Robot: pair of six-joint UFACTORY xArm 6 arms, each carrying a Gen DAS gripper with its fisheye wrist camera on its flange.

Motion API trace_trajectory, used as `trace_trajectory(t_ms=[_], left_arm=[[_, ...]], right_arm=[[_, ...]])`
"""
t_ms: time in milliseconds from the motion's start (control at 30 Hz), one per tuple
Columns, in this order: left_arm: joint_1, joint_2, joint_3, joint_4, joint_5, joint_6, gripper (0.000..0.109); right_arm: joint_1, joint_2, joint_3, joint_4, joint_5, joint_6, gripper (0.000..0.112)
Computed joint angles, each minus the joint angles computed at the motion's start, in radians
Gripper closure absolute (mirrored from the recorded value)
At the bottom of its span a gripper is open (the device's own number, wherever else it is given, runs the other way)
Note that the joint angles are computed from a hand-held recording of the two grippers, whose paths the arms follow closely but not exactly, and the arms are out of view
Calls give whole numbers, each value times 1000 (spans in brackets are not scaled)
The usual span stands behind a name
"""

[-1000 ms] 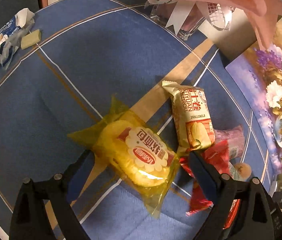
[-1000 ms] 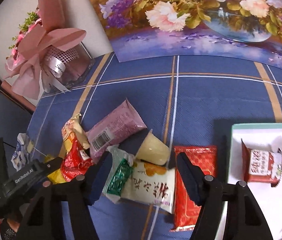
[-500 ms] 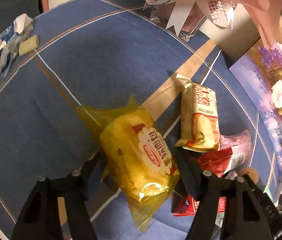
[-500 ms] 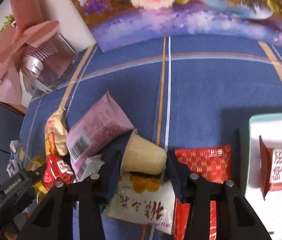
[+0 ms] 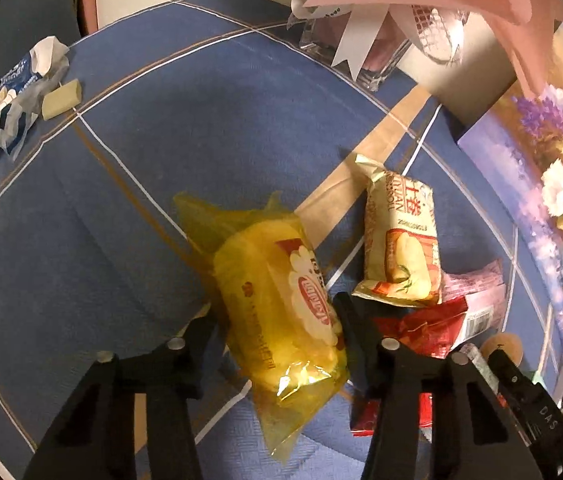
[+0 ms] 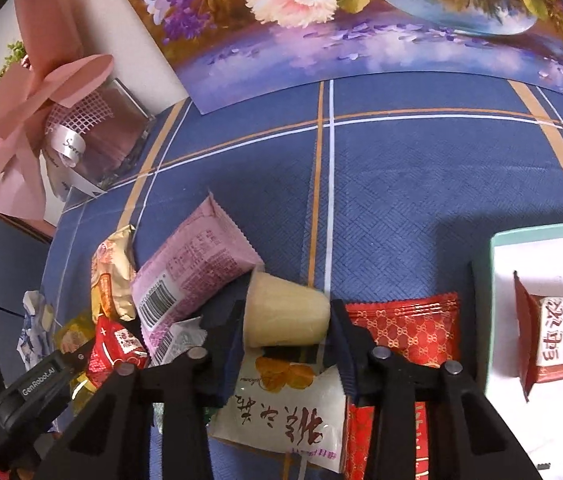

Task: Organize snacks
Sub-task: 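Carry the yellow bag and pudding cup over the white tray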

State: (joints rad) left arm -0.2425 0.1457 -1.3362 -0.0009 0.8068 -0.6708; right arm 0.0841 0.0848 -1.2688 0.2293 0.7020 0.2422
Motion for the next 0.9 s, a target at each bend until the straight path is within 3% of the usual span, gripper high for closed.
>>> trace_trajectory(t_ms=[167,500,900], left_arm=[[6,-31,29,-33,-16,26,60],[-15,-95,17,-39,49,5,60],[-152,-178,-77,-105,87,14,60]], right_arm=[[-4,-13,-2,-7,11,6,73],[-14,-82,14,-21,42,51,73],[-62,-294,86,-72,122,166,73]])
